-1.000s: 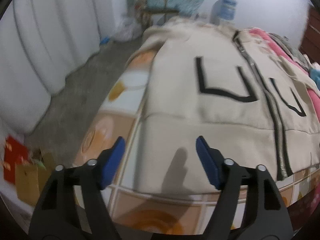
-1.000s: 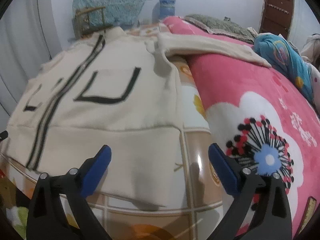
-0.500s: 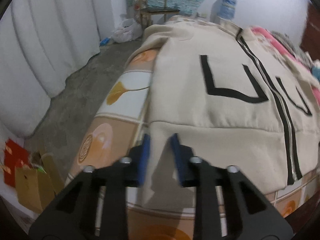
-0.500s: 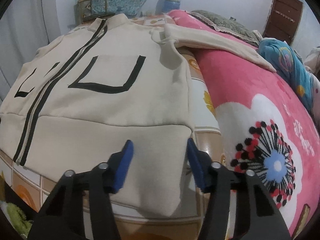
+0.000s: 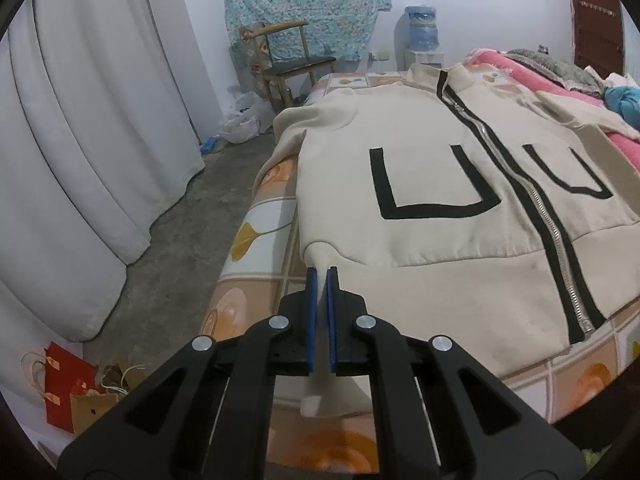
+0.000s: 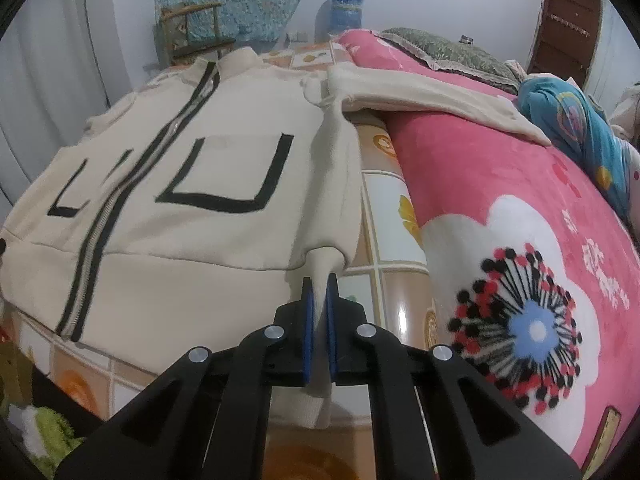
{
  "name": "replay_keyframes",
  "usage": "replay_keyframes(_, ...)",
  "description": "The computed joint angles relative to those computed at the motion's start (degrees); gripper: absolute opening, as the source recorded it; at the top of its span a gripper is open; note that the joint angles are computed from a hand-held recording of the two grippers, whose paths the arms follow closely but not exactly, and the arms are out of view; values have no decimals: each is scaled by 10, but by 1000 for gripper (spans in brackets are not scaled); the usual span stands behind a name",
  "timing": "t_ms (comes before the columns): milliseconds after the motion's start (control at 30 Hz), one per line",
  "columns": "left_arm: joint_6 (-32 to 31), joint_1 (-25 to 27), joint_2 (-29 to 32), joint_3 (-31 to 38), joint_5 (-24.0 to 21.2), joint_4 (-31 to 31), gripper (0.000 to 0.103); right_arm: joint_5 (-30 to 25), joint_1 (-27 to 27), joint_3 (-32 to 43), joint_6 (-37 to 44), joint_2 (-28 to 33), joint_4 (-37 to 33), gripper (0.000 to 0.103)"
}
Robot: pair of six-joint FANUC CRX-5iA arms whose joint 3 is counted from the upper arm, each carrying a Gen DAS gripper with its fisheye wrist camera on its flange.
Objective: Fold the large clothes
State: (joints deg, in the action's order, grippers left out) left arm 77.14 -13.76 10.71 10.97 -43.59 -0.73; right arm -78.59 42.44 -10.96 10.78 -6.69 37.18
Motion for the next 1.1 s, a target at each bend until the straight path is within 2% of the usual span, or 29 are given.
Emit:
replay_keyframes(133, -26, 15, -24, -24, -10, 33, 4, -16, 29, -8, -18, -27, -5, 6)
replay_keyframes(333, -51, 51, -64, -74, -53, 81, 6, -64, 92, -15, -49, -64, -37, 7)
replay_keyframes(367, -59, 58, -66, -83, -56, 94, 10, -70, 94, -14, -47, -65, -46, 14)
replay_keyframes(433, -68, 68, -73, -103, -43, 109, 10, -89, 95, -13, -40, -61, -55, 24)
replay_keyframes(500, -77, 76, -74, -109, -38, 129, 19, -124, 99, -3, -37, -48, -41, 33)
replay_keyframes(533, -79, 78, -72, -107, -36, 137, 29, -124, 99, -2, -38, -49, -33, 41)
replay_keyframes(567, -81, 80, -71, -107, -32, 144, 40, -118, 98, -1, -41, -51, -18, 48)
replay_keyframes(600, -82, 82, -70, -106, -27, 149, 50, -109, 99, -1, -45, -53, -3, 51)
replay_keyframes(633, -81, 82, -66, -101, -21, 154, 55, -94, 96, 1, -45, -52, 15, 57)
replay_keyframes(667, -79, 80, -61, -94, -17, 157, 63, -80, 91, 6, -42, -46, 28, 64)
replay_keyframes(767, -75, 70, -43, -78, -2, 163, 75, -23, 71, 15, -28, -25, 50, 77)
replay_keyframes(867, -67, 49, -6, -39, -5, 160, 82, 51, 33, 46, 12, 16, 27, 83)
replay_keyframes(1000, -28, 15, 55, 37, -43, 118, 84, 86, -8, 110, 79, 91, -23, 85)
replay_keyframes(1100, -6, -8, 101, 93, -76, 89, 84, 91, -33, 154, 116, 138, -63, 85)
